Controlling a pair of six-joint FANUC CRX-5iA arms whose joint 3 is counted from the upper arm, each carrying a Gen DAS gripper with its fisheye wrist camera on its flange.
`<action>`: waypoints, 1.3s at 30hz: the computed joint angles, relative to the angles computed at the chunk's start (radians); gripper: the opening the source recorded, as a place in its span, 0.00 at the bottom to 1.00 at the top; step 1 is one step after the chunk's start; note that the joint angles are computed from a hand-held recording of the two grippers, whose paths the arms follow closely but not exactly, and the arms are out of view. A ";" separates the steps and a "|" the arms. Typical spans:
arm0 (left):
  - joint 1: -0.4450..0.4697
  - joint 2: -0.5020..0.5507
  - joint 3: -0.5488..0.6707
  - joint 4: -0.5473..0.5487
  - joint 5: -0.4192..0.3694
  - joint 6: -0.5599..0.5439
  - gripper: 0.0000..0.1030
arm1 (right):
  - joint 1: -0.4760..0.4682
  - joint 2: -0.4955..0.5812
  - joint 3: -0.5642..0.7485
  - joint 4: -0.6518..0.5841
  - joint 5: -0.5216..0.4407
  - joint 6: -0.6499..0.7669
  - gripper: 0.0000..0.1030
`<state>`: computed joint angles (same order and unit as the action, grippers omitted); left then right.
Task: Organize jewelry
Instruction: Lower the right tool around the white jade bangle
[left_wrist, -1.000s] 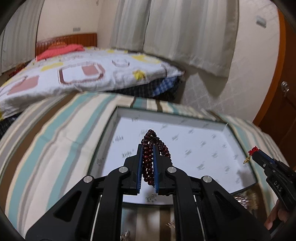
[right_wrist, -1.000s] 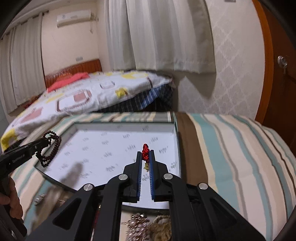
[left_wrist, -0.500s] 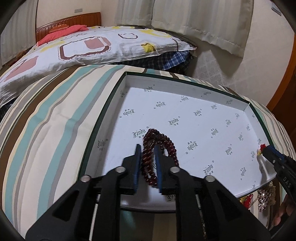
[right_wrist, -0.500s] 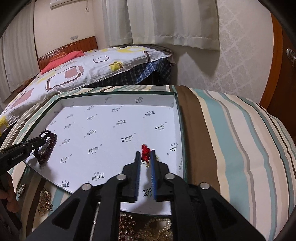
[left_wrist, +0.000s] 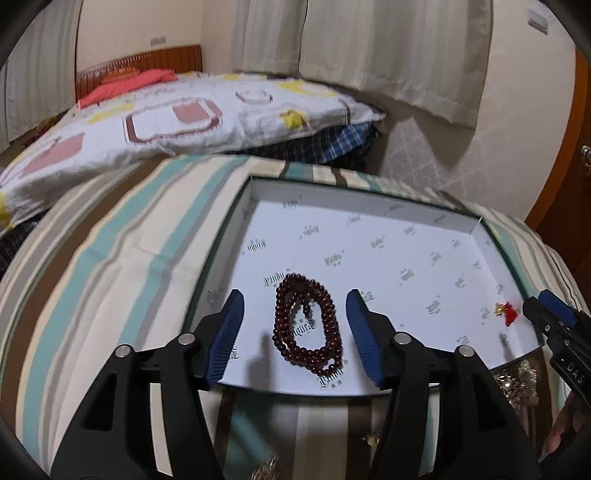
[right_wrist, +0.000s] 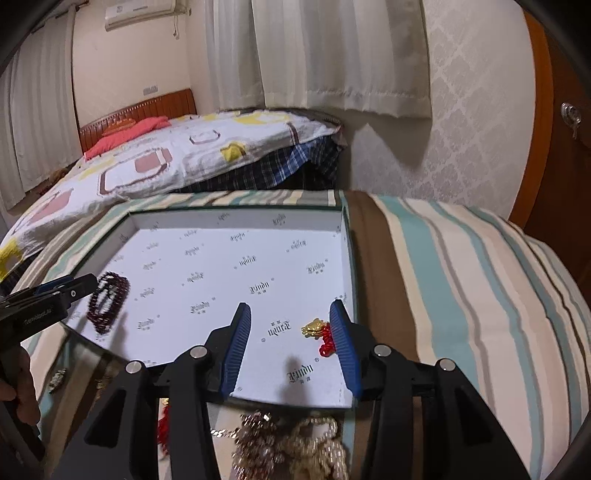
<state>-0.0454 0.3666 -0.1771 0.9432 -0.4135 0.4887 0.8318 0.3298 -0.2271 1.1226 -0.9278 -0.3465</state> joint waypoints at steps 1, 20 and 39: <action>-0.007 -0.017 -0.028 0.056 0.017 -0.051 0.56 | 0.014 -0.009 -0.006 0.009 -0.018 -0.013 0.44; -0.094 -0.350 -0.488 0.794 0.149 -0.718 0.66 | 0.272 -0.022 -0.091 0.046 -0.261 -0.192 0.64; -0.056 -0.412 -0.598 0.697 0.107 -0.681 0.73 | 0.293 0.029 -0.045 -0.093 -0.189 -0.142 0.72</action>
